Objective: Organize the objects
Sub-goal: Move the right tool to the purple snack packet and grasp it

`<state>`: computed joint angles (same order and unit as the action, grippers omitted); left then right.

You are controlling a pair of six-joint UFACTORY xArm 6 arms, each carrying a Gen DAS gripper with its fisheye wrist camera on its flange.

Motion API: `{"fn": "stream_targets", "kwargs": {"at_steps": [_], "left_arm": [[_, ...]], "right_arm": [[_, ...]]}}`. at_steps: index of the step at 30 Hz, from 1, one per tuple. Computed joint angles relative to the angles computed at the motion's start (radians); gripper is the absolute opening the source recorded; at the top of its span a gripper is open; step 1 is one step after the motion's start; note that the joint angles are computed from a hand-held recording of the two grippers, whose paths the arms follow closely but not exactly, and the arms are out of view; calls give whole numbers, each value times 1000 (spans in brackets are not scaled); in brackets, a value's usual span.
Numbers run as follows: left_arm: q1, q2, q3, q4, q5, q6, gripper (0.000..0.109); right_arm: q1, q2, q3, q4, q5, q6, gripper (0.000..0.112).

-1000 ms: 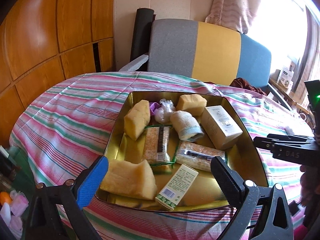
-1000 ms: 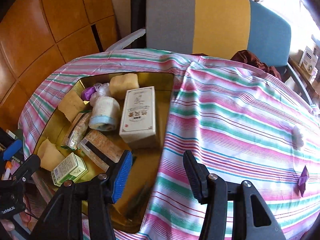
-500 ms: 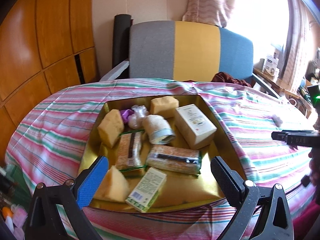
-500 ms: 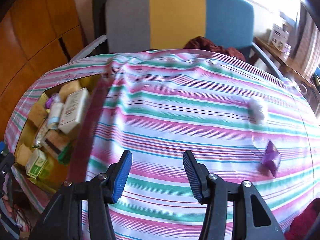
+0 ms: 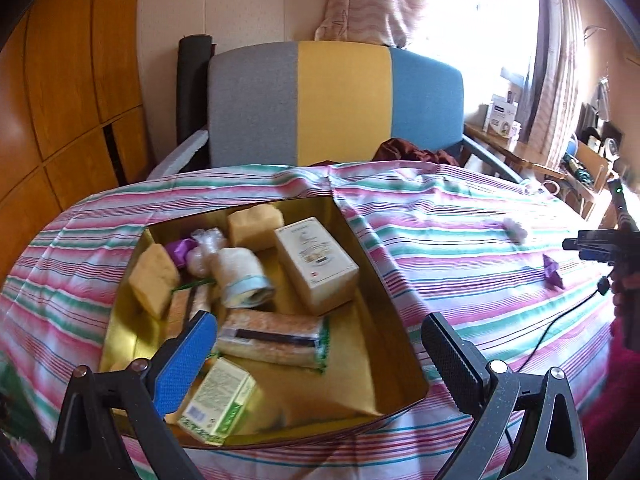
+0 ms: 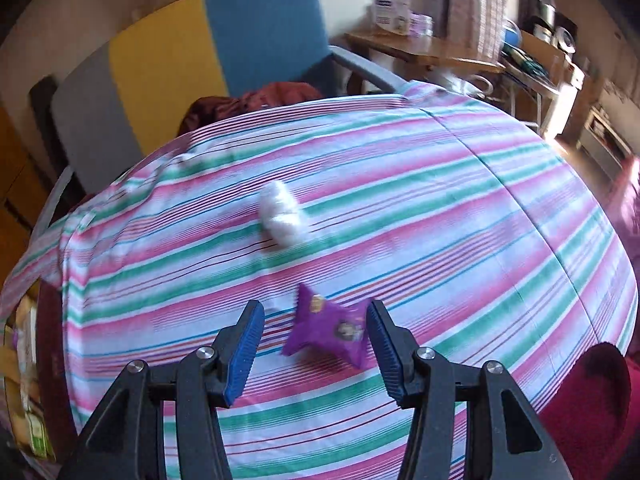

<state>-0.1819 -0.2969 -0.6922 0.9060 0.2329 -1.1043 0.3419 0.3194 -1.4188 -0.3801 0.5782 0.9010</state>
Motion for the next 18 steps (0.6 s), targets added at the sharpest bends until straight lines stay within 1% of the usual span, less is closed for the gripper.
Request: {"fn": "stream_targets", "kwargs": {"at_steps": [3,5,7,8,10,12,16,18], "left_arm": [[-18,35,-27,-70,-19,59,103],[-30,59,-47,-81,-30,55,103],[-44,88,-67,-148,-46,105,103],[-54,104,-80,-194,-50,142,103],[-73,134,-104,-271,-55,207,103],[-98,165,-126,-387,-58,315,103],[-141,208,-160,-557,-62,506,103],[-158,231,-179,-638,-65,588,103]], "right_arm": [[-38,3,26,67,-35,16,54],[-44,19,20,159,-43,-46,56],[-36,38,-3,197,-33,-101,56],[-31,48,-20,196,-20,-117,56],[-14,59,-45,134,18,-112,57],[7,61,-63,85,49,-157,57],[50,108,-153,78,152,-431,57],[74,151,-219,68,237,-579,57]]}}
